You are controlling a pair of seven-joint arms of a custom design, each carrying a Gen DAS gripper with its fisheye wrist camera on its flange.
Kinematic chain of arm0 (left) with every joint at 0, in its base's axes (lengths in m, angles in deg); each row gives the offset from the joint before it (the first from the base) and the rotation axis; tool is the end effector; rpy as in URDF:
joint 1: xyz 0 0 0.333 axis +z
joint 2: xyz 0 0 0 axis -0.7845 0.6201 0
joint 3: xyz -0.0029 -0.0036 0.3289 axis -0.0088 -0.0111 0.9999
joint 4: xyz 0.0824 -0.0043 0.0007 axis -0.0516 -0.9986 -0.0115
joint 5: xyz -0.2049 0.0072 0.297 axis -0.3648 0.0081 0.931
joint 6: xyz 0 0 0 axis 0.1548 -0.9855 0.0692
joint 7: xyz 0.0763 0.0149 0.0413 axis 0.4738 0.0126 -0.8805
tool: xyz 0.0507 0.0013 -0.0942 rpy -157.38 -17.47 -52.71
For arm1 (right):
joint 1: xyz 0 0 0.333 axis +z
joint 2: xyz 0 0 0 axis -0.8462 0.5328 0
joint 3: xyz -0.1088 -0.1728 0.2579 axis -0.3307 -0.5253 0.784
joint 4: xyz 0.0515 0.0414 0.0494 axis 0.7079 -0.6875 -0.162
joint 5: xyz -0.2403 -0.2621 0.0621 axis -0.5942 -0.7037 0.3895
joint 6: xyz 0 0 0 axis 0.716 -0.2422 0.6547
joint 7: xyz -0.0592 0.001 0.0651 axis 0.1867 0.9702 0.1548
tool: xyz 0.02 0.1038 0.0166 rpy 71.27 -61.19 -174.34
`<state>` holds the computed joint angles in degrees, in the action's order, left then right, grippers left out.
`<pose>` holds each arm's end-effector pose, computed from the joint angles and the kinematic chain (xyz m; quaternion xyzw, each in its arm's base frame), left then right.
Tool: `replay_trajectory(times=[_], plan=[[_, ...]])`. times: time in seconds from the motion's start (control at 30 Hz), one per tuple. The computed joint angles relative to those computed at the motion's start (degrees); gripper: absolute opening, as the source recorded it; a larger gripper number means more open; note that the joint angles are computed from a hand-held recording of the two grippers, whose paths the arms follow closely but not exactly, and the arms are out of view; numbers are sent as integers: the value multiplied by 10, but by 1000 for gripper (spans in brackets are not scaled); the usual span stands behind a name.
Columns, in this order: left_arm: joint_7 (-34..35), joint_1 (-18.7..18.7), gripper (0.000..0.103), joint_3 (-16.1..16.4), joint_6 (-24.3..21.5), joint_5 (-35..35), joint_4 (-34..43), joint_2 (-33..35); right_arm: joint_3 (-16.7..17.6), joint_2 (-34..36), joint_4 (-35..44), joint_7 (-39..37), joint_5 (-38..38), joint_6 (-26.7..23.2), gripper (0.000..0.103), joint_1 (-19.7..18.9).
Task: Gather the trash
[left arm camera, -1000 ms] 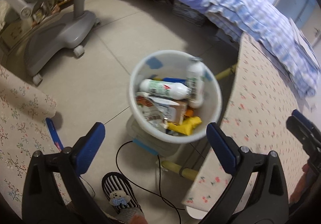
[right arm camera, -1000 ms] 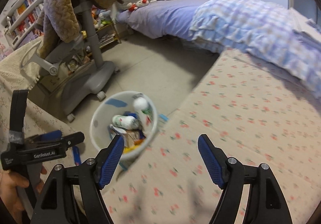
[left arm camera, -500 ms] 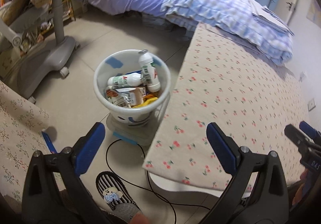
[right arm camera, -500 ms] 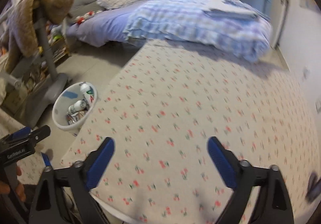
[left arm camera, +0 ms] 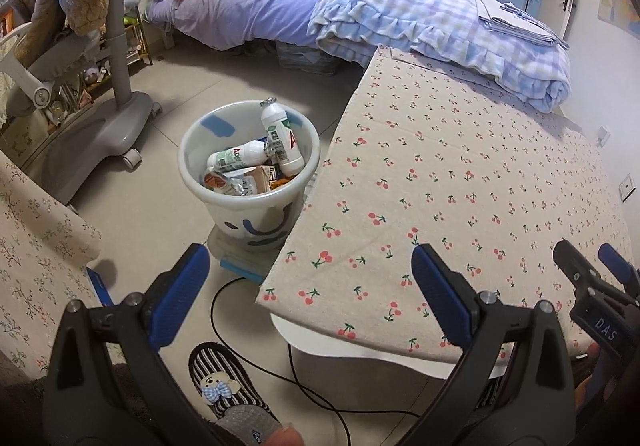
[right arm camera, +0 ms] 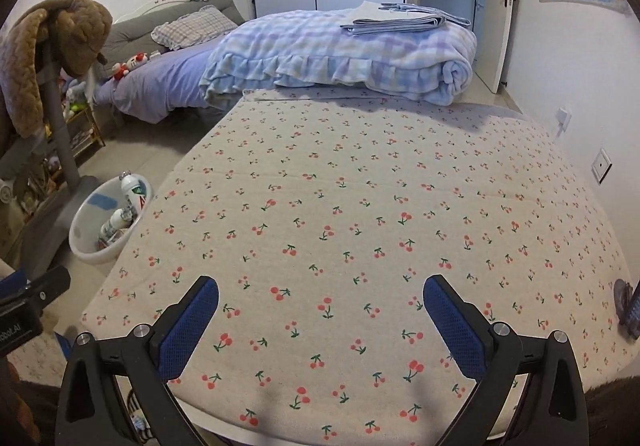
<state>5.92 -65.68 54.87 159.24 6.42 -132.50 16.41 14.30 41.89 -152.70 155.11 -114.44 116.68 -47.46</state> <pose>0.6086 -0.1697 0.4508 -0.6296 0.6976 -0.2574 0.2253 0.5379 0.1294 0.4513 -0.5361 0.7520 -0.2985 0.2409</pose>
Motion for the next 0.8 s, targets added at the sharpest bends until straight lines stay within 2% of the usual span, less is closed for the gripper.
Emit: replay_trajectory(times=[0.27,0.8], plan=[[-7,-3,101,3,6,8,-5,-2,-4,9,0,-20,37,19,103,-2],[5,-2,101,-1,7,-5,-6,-1,-6,8,0,-11,32,19,103,2]])
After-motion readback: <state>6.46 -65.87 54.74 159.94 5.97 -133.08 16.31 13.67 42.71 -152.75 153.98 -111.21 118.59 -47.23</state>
